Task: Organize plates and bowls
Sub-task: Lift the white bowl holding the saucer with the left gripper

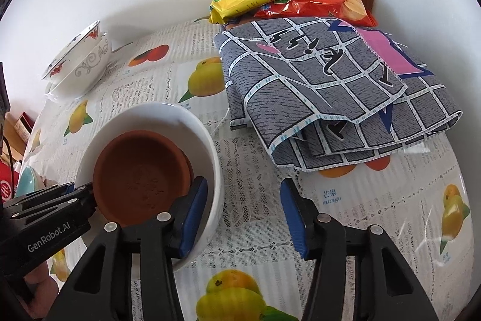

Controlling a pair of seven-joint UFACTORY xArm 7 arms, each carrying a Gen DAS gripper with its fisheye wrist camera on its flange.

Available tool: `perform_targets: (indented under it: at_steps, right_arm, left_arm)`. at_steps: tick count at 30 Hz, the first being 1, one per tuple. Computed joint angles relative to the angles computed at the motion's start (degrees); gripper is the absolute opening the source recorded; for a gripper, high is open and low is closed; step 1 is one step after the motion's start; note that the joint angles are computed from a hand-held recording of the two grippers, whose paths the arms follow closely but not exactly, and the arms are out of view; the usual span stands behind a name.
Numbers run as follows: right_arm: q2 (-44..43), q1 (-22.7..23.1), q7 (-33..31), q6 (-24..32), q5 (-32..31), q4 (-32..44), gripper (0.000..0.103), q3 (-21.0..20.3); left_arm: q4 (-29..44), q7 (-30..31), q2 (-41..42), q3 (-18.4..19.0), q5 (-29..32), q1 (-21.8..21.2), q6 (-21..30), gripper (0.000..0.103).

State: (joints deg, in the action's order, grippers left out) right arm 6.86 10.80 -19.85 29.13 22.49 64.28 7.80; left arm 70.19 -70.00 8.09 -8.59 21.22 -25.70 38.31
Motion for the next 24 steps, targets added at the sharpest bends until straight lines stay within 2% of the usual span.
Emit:
perform_targets:
  at_steps: [1, 5, 6, 8, 12, 24]
  right_arm:
    - [-0.20, -0.14, -0.66, 0.15, 1.06, -0.17, 0.040, 0.22]
    - [-0.91, 0.21, -2.27, -0.06, 3.12, -0.76, 0.016, 0.70]
    - [-0.99, 0.45, -2.01, -0.15, 3.08, -0.84, 0.013, 0.70]
    - [-1.18, 0.98, -0.09, -0.47, 1.60, -1.02, 0.013, 0.44]
    - [-1.72, 0.27, -1.21, 1.97, 5.70, -0.90, 0.013, 0.33]
    - [-8.09, 1.81, -0.60, 1.11, 6.10, -5.65, 0.013, -0.92]
  left_arm:
    - [0.50, -0.52, 0.23, 0.02, 0.80, -0.31, 0.75, 0.014]
    - [0.40, -0.86, 0.19, -0.01, 0.88, -0.44, 0.61, 0.013]
    - [0.43, -1.23, 0.24, 0.02, 1.20, -0.55, 0.61, 0.013]
    - [-0.03, -2.15, 0.01, 0.10, 1.67, -0.65, 0.25, 0.013]
    - [-1.92, -2.30, -1.19, -0.18, 0.71, -0.22, -1.33, 0.013]
    - [-3.56, -5.35, -5.13, -1.92, 2.92, -0.67, 1.19, 0.012]
